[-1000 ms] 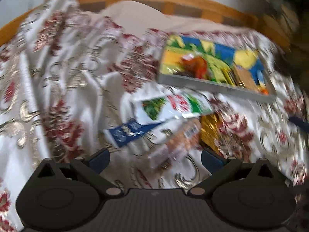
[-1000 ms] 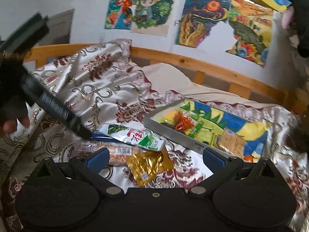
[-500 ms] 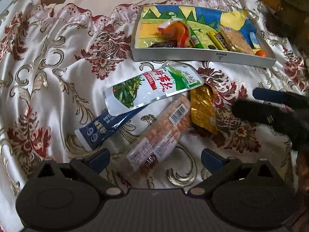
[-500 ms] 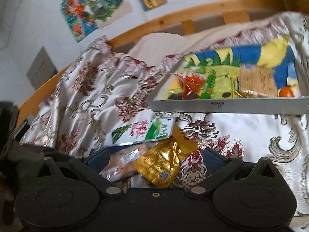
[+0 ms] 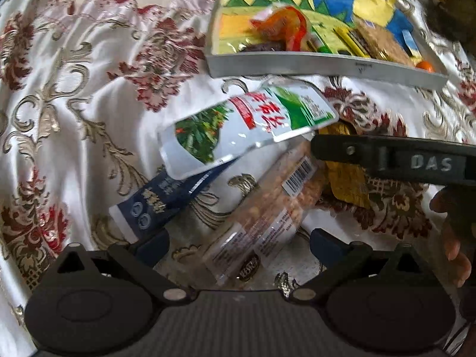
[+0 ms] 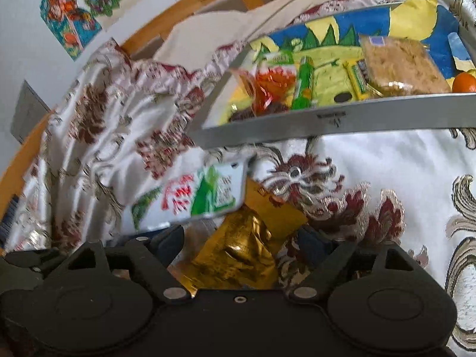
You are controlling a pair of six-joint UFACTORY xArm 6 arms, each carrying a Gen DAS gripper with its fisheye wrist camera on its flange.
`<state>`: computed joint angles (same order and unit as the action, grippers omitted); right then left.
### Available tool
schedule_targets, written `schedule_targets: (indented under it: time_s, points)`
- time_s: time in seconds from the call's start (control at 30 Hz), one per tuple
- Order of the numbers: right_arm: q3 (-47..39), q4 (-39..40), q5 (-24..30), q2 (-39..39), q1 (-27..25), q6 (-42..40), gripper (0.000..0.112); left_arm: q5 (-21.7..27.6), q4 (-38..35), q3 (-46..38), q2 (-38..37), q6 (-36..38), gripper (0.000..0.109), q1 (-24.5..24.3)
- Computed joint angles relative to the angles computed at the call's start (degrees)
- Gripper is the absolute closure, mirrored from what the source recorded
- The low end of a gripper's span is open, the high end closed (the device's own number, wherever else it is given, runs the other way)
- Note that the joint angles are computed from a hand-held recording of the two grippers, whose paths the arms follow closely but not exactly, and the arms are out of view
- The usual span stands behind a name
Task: Organize snacks
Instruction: 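Close the right gripper on the gold foil packet while the left grasps the sausage pack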
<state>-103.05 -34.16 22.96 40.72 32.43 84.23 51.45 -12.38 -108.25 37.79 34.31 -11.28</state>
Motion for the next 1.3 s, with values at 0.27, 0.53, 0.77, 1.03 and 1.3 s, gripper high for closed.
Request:
schedule_targets:
  time_s: [0.27,0.53,0.77,1.03,1.3]
  points:
    - [4.2,1.4,1.6,-3.4,0.4,-1.2,0.064,8.7,-4.8,-5.5,3.1,3.4,0.009,0.9]
    - [6.9,2.7,0.6,-5.1,0.1,-2.4,0.054,6.0,-4.8,-5.0,3.3,4.5,0.011,0.8]
    - [2.4,0.1,2.4,-2.0,0.9,-3.8,0.032,1.5,-2.3,-2.3,2.3,5.7,0.014,-0.3]
    - [4.0,3.7,3.1,-3.5,0.9,-7.3,0.031,2.4,-3.7,-4.2,3.1,3.2,0.032,0.8]
    - [4.6,3.1,4.0,-4.1,1.6,-8.3,0.026,4.7,-7.0,-6.8,3.9,-0.7,0.045,1.8]
